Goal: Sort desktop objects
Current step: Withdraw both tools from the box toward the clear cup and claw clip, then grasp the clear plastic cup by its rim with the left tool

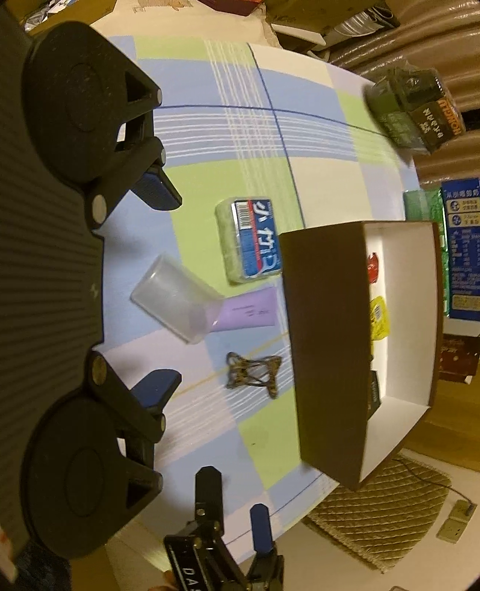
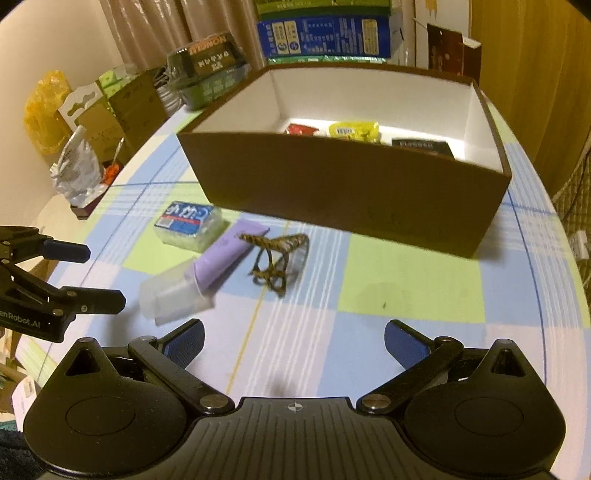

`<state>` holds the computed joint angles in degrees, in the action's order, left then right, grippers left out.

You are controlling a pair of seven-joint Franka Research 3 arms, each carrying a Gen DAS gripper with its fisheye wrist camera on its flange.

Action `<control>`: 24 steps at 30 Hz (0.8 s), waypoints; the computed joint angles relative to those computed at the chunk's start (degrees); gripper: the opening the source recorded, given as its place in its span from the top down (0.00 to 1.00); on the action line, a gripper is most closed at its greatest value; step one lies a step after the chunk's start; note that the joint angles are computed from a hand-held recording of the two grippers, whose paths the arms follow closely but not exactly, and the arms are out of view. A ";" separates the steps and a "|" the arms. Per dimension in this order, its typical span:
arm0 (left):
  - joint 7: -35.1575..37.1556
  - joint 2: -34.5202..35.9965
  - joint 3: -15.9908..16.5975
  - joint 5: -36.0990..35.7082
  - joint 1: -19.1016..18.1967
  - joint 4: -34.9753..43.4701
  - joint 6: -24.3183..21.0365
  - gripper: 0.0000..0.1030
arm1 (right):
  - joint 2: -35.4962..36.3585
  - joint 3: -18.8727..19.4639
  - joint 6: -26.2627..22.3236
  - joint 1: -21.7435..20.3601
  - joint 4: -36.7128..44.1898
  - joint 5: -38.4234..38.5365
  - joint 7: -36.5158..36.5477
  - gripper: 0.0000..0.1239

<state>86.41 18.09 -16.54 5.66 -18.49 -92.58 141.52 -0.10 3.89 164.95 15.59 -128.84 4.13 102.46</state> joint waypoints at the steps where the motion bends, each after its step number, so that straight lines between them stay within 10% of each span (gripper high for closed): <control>1: 0.32 0.02 -0.11 -0.06 0.04 -0.22 0.20 0.12 | 0.08 0.01 -0.08 0.02 -0.15 0.53 0.00 0.18; 24: 13.17 9.51 -1.65 -2.40 0.56 7.44 -0.75 0.13 | 2.07 -1.31 -2.04 -0.21 -0.05 -8.86 14.57 0.19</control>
